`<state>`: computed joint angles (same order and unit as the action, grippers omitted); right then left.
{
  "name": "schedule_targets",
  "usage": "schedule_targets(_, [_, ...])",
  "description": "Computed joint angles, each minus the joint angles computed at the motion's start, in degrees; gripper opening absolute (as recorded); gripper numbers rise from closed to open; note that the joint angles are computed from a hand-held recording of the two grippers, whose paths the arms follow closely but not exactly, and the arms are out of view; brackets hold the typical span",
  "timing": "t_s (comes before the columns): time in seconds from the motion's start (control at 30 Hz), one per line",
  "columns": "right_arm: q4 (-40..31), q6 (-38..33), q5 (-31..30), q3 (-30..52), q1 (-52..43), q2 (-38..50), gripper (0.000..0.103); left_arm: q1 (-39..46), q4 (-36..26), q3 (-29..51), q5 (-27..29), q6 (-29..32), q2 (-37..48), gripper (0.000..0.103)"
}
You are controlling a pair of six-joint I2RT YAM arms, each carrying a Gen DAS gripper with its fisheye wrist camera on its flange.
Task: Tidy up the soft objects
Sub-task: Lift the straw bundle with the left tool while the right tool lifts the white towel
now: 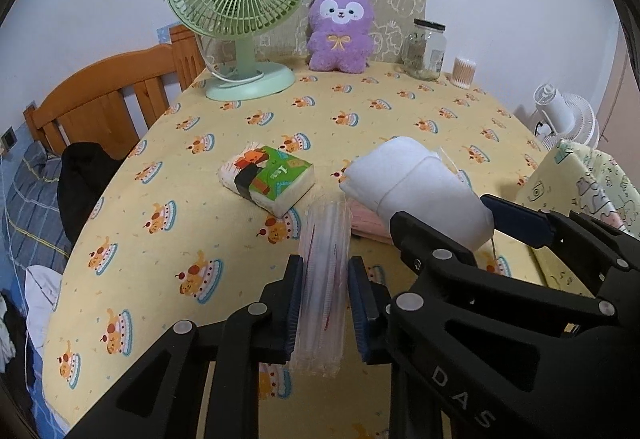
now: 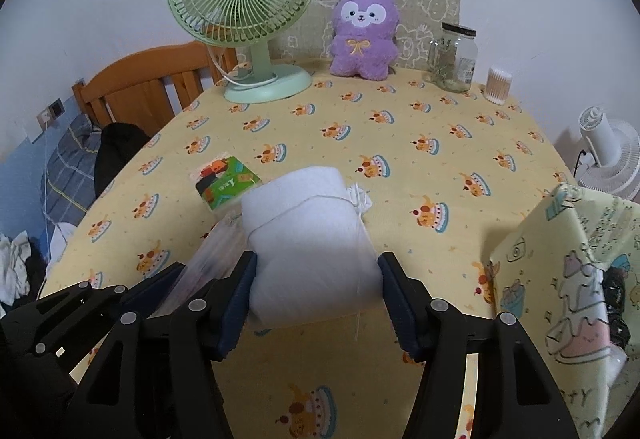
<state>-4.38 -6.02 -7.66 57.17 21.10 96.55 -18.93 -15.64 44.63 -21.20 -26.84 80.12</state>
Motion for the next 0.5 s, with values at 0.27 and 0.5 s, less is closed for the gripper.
schedule_targets(0.27, [-0.7, -0.1, -0.7, -1.9, -0.8, -4.5, 0.064, -2.7, -3.0, 0.7, -3.1, -1.1, -3.2, 0.022])
schedule_targets(0.5, [-1.5, 0.2, -1.4, -3.3, -1.2, -8.8, 0.064, -4.9, -5.9, 1.8, -6.0, -2.0, -6.0, 0.022])
